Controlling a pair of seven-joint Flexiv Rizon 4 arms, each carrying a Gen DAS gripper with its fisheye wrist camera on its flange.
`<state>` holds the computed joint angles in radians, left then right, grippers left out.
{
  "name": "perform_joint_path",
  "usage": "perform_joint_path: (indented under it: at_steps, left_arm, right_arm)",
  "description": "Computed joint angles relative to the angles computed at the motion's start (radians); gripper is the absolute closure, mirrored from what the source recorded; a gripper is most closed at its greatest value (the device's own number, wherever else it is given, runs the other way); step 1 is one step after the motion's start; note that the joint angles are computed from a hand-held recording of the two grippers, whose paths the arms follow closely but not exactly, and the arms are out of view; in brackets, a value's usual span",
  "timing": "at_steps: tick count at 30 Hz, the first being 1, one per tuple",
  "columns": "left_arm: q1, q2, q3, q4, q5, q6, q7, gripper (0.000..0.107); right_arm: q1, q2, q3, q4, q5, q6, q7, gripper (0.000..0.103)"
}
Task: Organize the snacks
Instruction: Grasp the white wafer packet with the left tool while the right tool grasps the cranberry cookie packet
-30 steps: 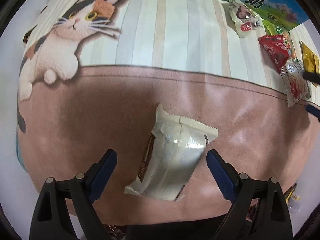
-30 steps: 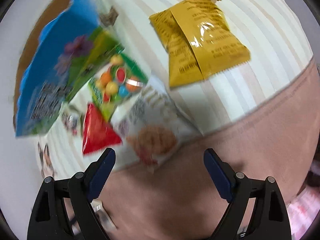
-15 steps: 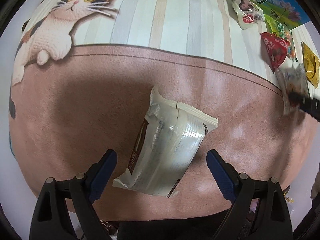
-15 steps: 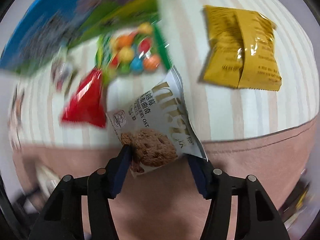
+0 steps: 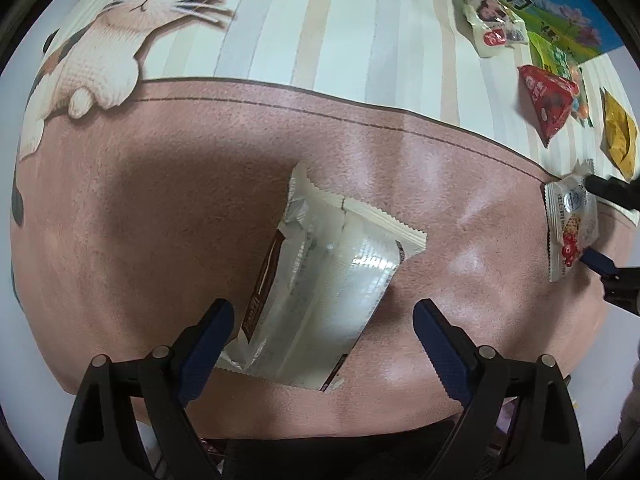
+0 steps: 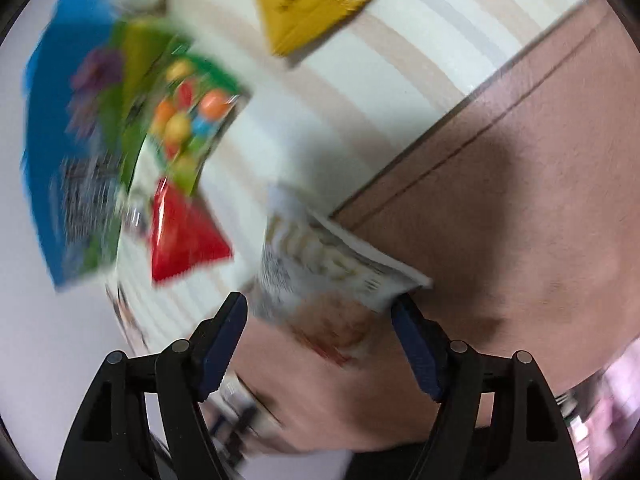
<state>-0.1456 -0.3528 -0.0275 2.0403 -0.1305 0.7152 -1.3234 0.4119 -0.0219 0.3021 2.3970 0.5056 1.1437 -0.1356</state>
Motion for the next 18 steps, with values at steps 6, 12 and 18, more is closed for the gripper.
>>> perform_joint_path:
  at_steps: [6, 12, 18]
  left_arm:
    - [0.008, 0.01, 0.009, 0.01, 0.006, 0.005, -0.004, 0.015]
    - [0.029, 0.015, 0.015, 0.018, -0.001, 0.003, 0.017, 0.015]
    - [0.013, -0.022, 0.013, 0.002, 0.04, 0.031, 0.022, 0.016]
  right_arm:
    - [0.02, -0.108, -0.032, -0.118, -0.319, -0.213, 0.027, 0.03]
    - [0.031, -0.187, 0.025, -0.285, -0.371, -0.43, -0.468, 0.031]
    - [0.094, -0.166, 0.017, -0.29, -0.412, -0.45, -0.403, 0.017]
